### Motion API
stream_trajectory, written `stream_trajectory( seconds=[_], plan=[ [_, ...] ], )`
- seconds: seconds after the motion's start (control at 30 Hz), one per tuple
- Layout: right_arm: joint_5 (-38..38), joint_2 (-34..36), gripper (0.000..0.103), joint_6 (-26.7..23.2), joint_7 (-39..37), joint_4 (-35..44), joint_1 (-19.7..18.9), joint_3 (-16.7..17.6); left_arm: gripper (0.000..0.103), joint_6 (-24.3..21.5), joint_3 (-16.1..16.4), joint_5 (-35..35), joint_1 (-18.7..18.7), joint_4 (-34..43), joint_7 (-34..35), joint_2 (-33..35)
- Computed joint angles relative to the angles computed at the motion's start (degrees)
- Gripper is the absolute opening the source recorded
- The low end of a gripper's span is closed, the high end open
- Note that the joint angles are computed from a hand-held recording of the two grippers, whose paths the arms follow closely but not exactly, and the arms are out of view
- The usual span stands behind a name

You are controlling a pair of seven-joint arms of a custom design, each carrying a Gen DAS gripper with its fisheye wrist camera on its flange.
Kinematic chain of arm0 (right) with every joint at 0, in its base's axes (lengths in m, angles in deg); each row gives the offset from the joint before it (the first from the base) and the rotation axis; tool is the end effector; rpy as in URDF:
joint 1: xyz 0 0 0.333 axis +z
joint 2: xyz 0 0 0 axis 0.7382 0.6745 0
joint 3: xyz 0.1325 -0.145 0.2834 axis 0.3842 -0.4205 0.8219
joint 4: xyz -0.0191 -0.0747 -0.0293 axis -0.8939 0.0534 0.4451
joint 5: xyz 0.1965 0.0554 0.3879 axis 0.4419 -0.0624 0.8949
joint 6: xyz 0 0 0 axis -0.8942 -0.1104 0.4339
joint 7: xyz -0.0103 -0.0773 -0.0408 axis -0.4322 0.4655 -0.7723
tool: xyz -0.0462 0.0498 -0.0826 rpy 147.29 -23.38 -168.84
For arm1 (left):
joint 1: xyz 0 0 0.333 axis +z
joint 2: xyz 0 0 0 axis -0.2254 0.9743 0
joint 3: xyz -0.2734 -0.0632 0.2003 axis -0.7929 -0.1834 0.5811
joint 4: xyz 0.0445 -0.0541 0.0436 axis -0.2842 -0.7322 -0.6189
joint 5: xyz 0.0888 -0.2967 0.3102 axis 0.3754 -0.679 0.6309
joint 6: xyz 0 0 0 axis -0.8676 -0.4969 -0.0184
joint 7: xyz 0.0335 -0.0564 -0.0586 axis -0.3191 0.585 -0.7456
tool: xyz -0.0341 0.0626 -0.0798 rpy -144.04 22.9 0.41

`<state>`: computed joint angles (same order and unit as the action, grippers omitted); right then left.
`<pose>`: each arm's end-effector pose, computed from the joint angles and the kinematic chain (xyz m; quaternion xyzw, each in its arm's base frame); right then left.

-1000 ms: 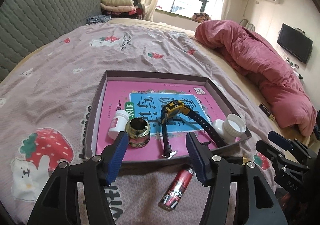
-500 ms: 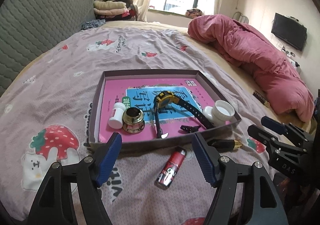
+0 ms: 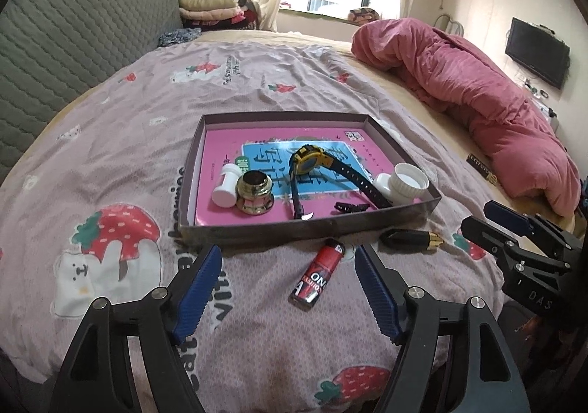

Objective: Organize rigid objects
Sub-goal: 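Withdraw both tools back out of the tray toward the lighter and black tube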

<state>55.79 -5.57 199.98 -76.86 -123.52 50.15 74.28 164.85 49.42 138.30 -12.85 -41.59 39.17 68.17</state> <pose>0.6966 0.2131 0.3324 -0.8041 0.4119 -0.1859 0.3863 0.6144 -0.0751 0.3305 -0.7518 0.5321 -0.2811 0.2695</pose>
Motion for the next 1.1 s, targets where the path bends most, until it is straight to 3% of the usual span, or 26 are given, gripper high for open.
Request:
stream_trajectory(
  seconds=[0.3,0.47,0.73,0.87,1.1],
  plan=[
    [-2.2,-0.8,0.053,-0.7,0.5,-1.5,1.2,-1.1,0.076,1.7,0.1,-7.2,-0.5,-0.9,7.7,0.8],
    [-8.5,-0.6,0.053,-2.4,7.3,-1.8,3.9,-4.8,0.076,3.2,1.3,-12.6,-1.7,-1.0,12.8,1.8],
    [-17.9,-0.2,0.053,-2.6,17.4,-2.5,5.8,-7.6,0.076,4.0,2.7,-22.5,-3.8,-2.0,22.4,2.5],
    [-21.7,-0.1,0.053,-2.2,20.2,-3.0,5.4,-7.3,0.076,3.9,2.3,-29.1,-3.8,-2.7,28.7,2.8],
    [-29.6,0.7,0.053,0.6,24.0,-3.8,6.1,-8.1,0.076,5.0,4.3,-36.1,-6.2,-3.1,35.4,3.7]
  ],
)
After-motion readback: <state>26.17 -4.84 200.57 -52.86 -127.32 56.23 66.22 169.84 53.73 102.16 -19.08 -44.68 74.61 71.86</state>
